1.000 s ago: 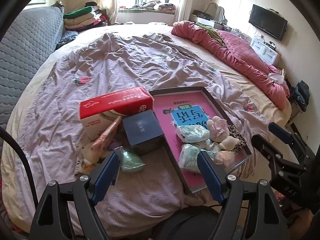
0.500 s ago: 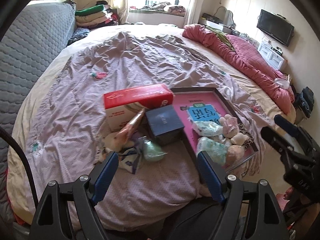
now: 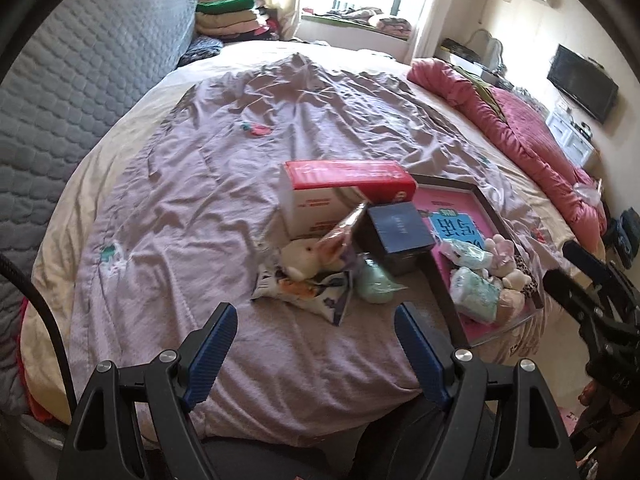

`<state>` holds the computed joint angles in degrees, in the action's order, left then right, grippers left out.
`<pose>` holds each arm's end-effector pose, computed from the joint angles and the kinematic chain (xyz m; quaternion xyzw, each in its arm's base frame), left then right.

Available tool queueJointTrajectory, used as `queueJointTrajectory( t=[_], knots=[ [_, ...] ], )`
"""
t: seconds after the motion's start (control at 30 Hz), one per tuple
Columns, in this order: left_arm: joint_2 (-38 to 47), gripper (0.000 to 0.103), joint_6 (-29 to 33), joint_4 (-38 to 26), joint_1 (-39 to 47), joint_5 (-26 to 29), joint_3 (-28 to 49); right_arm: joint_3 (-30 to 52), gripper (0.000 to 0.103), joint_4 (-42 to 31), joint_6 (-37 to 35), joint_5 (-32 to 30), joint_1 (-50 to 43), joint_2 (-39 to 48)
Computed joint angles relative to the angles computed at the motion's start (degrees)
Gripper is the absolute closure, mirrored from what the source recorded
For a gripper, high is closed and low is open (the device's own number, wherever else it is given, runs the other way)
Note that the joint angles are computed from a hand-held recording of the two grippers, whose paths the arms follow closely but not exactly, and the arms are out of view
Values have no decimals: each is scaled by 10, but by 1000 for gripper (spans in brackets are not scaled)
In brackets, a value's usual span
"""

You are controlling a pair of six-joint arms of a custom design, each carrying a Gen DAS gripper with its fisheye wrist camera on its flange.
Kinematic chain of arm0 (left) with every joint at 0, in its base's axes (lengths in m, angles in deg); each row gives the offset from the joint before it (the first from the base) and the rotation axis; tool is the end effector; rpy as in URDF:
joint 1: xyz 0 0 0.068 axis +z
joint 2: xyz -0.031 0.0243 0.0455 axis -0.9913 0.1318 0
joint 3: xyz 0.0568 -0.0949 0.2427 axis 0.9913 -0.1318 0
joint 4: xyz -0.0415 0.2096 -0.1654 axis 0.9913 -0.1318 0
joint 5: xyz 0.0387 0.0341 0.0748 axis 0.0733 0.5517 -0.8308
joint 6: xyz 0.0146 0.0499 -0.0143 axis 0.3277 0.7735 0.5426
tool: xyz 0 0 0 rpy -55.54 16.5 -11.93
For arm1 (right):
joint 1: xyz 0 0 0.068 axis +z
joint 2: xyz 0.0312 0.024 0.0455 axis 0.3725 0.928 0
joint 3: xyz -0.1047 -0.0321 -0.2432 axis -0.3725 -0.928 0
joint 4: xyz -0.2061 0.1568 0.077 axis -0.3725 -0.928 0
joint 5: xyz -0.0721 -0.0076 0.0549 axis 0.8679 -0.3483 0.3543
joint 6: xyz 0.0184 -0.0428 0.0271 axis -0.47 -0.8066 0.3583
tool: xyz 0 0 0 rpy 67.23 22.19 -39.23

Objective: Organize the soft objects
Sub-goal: 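Move both open tools down over the pile beside the red tissue box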

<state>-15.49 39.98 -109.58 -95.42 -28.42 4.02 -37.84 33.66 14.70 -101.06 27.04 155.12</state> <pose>0.1754 -0.0306 0.1459 -0.2496 0.9156 -0.0091 0.3152 0.2867 0.0457 0.1612 -0.3784 0.8179 0.1861 0.3913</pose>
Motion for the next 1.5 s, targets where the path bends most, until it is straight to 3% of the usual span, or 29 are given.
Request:
queueJointTrajectory(
  t=[0.23, 0.53, 0.63, 1.5],
  knots=[
    [-34, 23, 21, 6, 49, 31, -33, -11, 24, 5, 1, 19, 40, 6],
    [-19, 23, 45, 43, 76, 59, -44, -21, 24, 28, 6, 42, 78, 38],
    [9, 23, 54, 65, 91, 86, -41, -19, 24, 38, 13, 49, 89, 62],
    [291, 23, 100, 199, 123, 114, 61, 51, 24, 142, 74, 85, 137, 259]
  ],
)
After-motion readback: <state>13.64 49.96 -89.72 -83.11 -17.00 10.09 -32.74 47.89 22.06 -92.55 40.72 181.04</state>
